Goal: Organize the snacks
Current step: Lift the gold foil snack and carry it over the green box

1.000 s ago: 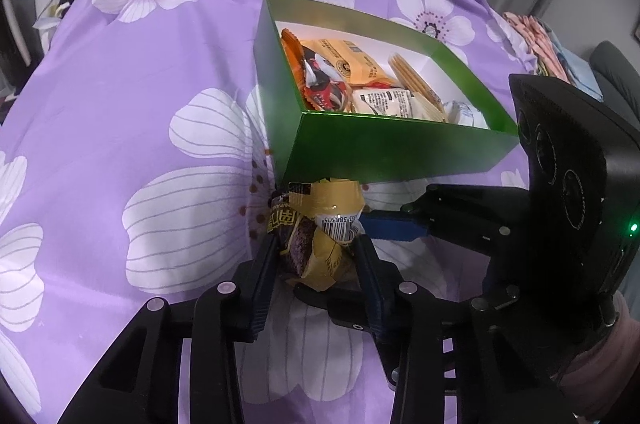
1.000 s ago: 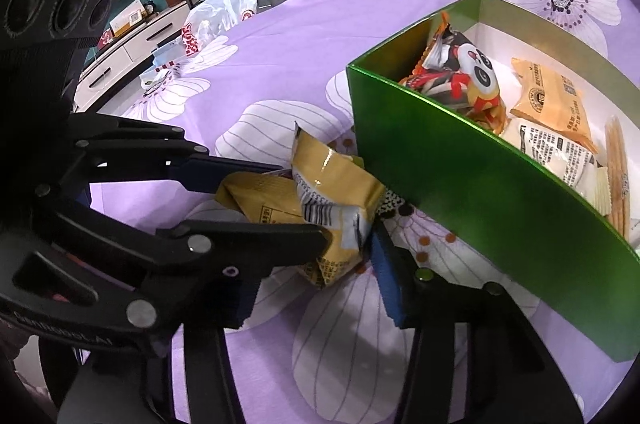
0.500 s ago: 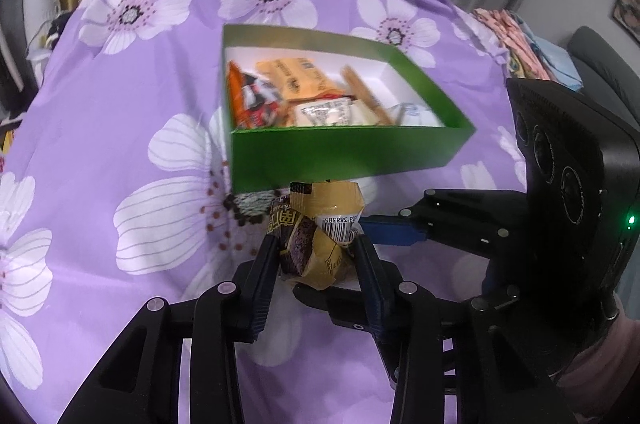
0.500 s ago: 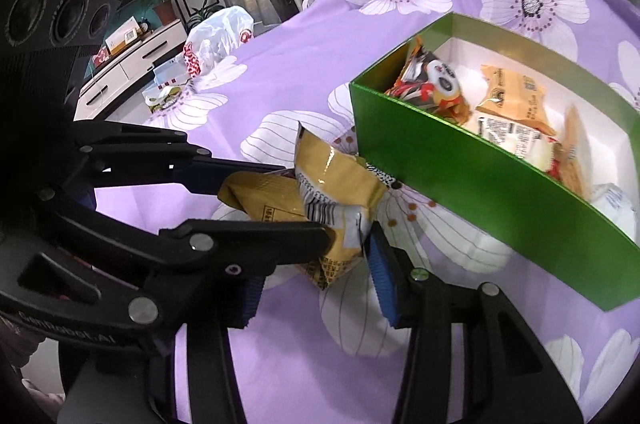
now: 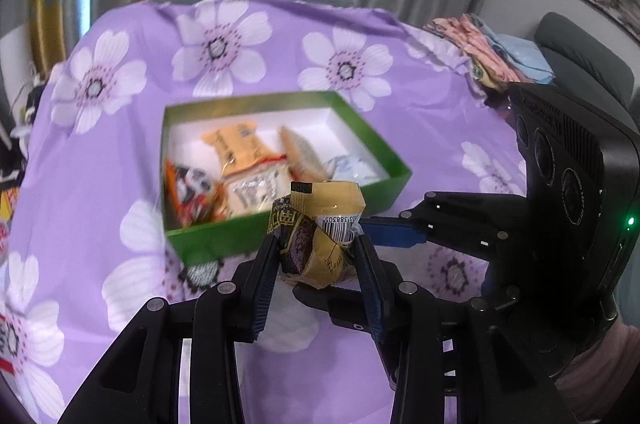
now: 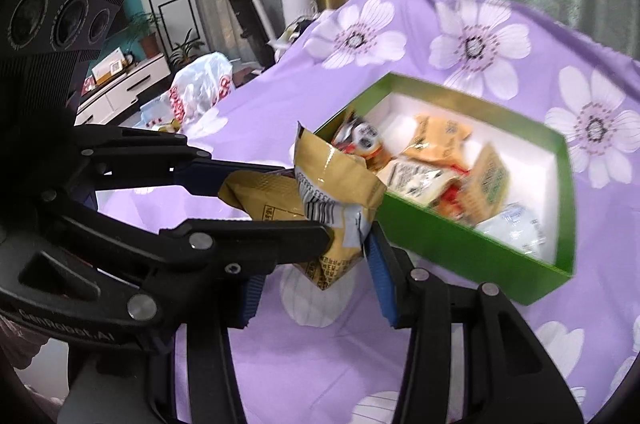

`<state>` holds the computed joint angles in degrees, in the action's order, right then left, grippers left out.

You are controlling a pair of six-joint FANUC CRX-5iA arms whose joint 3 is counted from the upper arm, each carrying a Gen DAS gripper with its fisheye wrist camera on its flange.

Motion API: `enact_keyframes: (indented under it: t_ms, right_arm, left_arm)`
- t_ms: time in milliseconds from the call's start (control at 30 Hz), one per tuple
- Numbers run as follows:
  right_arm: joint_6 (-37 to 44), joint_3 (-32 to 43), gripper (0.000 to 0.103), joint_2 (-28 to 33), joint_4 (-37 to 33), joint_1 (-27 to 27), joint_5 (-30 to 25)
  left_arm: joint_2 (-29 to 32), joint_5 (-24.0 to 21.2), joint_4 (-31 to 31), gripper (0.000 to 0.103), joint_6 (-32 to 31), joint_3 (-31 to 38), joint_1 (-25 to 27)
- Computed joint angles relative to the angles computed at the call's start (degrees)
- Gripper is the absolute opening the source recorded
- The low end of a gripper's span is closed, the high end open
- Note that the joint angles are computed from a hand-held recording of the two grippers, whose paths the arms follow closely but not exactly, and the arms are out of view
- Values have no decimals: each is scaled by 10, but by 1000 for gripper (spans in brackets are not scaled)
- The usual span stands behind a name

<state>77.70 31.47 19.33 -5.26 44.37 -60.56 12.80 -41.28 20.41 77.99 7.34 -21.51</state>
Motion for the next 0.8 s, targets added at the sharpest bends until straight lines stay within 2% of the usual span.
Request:
enact_keyframes:
  t_ms: [433, 800]
  right_arm:
    - [-13, -25, 48, -30, 29, -23, 24]
    - [-11, -10, 48, -23, 50, -42, 32]
  left_arm:
    - [52, -41, -40, 39, 13, 112, -31]
    - [105, -75, -53, 39, 16, 208, -39]
